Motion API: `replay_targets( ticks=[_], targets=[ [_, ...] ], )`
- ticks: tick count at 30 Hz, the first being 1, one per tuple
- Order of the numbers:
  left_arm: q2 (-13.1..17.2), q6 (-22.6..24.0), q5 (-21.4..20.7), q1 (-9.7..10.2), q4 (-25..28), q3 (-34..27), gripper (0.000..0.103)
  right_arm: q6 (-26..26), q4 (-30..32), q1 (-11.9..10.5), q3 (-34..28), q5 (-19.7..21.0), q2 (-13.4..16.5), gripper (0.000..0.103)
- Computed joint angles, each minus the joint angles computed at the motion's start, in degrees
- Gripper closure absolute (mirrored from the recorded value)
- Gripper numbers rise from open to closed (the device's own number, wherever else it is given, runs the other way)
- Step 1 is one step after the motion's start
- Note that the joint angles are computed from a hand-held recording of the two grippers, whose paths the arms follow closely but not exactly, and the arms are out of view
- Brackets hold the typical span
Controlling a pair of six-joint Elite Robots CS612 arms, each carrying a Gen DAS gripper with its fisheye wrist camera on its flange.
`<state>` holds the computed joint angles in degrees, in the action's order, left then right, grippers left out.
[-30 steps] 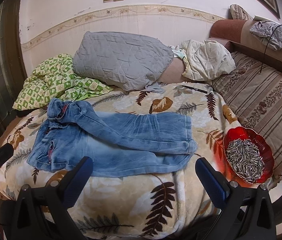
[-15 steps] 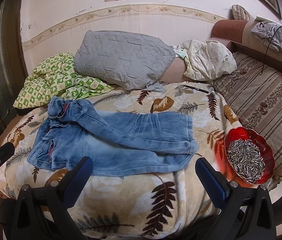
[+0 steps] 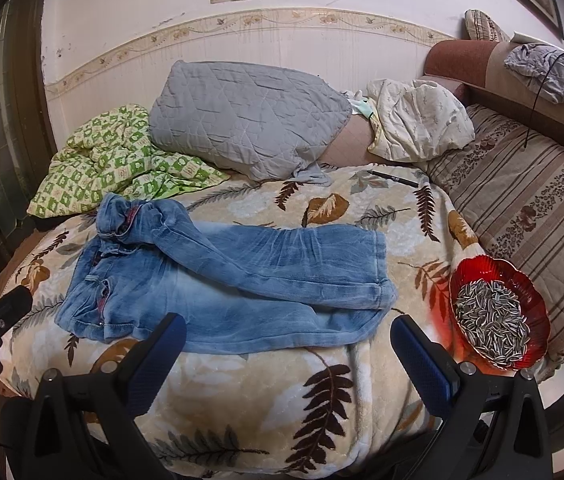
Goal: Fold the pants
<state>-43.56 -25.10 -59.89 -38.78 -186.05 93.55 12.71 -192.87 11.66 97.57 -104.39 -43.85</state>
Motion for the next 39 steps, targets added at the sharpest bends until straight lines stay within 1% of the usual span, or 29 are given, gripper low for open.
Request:
replay_targets(
  ticks=[11,24,31,33,35,37,39],
  targets=[
    [0.1,-0.5,0.3,-0.01,0.6,-0.1,0.0,0.1,0.0,-0.1,0.1,0.1,0.0,0.0],
    [0.2,0.0,-0.1,0.23,1.1,-0.7,0.0,0.9,0.7,0.0,-0.3,0.2,0.3,0.0],
    [0.6,0.7,-0.7,0.39,1.5,-1.4,0.0,0.9,1.6,-0.4,-0.7,0.9,0.5,0.0],
    [1.0,1.5,-1.8,0.57,1.1,-2.0,0.0,0.4,1.7,-0.6,-0.7,1.0,0.5,0.0],
    [1.4,3.0,-4.1,1.03,0.4,-2.8,0.0,-0.8,1.5,-0.9,-0.5,1.2,0.4,0.0],
    [1.9,5.0,-5.4,1.27,-0.5,-3.6,0.0,-3.8,0.9,-1.8,-0.1,2.8,0.3,0.0],
    [2.5,8.8,-8.0,1.72,-1.2,-5.0,0.0,-8.4,0.7,-3.0,0.3,5.5,0.0,0.0]
  ],
)
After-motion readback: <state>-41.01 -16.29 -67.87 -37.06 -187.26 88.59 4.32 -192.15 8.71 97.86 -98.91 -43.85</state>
